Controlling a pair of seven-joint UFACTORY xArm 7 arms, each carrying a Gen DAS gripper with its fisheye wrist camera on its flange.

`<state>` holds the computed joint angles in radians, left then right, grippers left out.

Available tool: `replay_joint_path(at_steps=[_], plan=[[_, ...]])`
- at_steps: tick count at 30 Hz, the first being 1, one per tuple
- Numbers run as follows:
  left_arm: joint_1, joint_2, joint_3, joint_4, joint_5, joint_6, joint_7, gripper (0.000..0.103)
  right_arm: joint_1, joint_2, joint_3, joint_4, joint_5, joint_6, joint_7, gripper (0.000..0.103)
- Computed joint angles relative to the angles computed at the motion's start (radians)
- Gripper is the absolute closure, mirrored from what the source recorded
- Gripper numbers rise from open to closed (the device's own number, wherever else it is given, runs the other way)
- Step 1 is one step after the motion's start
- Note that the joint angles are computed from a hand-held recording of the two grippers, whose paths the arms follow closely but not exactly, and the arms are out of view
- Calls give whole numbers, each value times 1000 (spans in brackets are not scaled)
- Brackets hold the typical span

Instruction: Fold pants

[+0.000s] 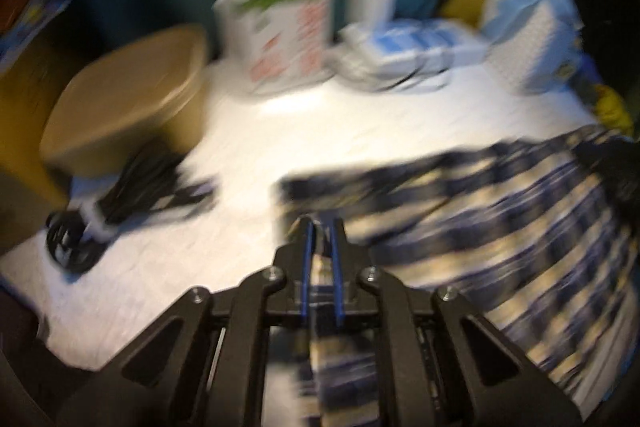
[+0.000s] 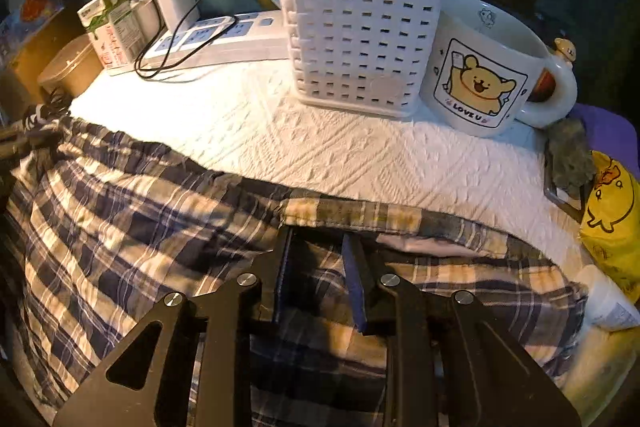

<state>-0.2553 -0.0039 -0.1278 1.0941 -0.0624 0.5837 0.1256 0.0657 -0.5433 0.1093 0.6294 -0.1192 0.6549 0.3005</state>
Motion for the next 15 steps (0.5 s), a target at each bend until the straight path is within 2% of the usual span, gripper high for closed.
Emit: replay_joint_path(at_steps=[3, 5, 8, 11, 13, 15], plan=[[35, -33, 31, -62, -6, -29, 1, 94, -13, 7, 13, 8, -18, 9, 21, 76], [60, -57, 42, -88, 42, -40, -53, 94, -17, 0, 18, 2, -30, 11, 32, 76], [82, -108, 62, -121, -10, -59, -43, 94, -24, -22, 26, -6, -45, 23, 58, 76], [55, -196, 80, -166, -124, -107, 54, 94, -40, -97, 42, -28, -75, 22, 96, 76], [9, -223, 92, -163, -214, -95, 149, 94, -24, -141, 43, -37, -70, 8, 95, 76], [-55, -205, 95, -123, -313, -45, 268, 94, -1, -141, 47, -31, -65, 9, 73, 76]])
